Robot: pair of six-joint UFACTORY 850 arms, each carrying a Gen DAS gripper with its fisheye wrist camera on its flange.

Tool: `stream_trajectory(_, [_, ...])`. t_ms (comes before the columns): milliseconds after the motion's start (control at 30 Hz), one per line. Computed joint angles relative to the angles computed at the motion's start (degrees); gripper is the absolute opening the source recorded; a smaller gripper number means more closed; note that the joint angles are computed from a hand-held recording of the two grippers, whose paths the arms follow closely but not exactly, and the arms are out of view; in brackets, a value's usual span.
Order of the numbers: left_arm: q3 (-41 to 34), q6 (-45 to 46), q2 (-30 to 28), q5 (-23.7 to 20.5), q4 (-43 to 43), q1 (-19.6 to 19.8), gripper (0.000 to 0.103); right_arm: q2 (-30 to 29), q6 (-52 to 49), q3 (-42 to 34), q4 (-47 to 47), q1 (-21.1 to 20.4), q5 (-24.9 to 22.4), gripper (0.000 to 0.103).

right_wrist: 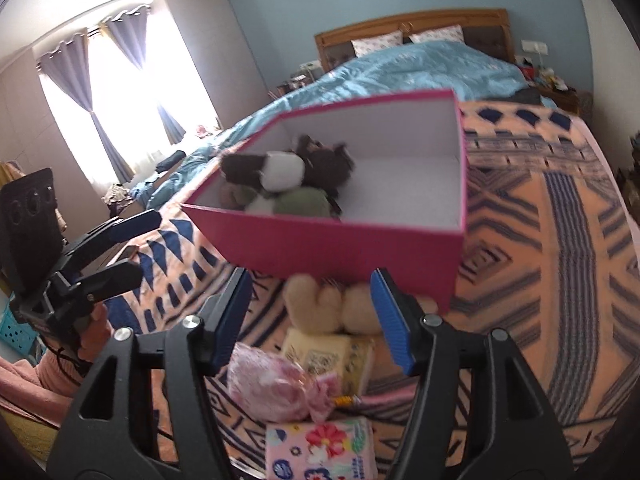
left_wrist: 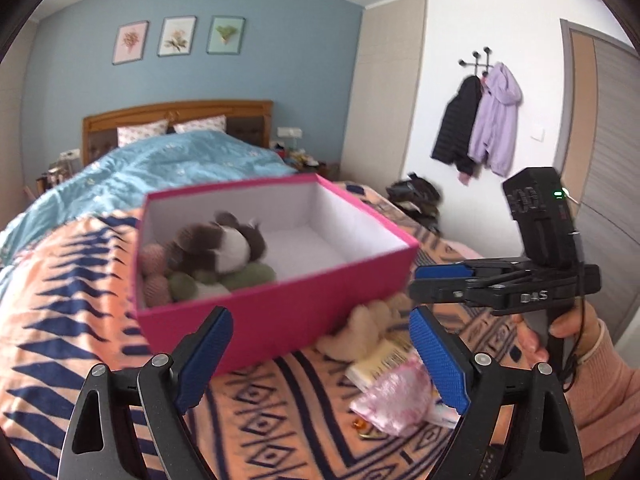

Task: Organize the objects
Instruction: 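Grasp the beige teddy bear beside the box with the right gripper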

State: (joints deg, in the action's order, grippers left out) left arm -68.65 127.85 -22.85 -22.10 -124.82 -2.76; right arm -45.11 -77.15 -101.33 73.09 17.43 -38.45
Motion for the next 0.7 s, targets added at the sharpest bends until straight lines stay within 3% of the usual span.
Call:
stream_trajectory(267, [-5.0,-17.4,-5.3,2.2,18.4,-2.1,0.086,-3.2,8.3,-0.8,-3.0,-1.6,0.5,0.063])
stream_trajectory(600, [-13.8,-48.3,-12.2,2.2,48.1,-3.4,0.051,-6.6,12.8,-4.9,-4.7,-2.0,1.5,0.063])
stream_trajectory(700, [-14.9,-52.4,-13.1,1.8,51.6,-3.4,0.048,-8.2,14.0,-7.1,-5.1,-2.2,-0.1,0.063])
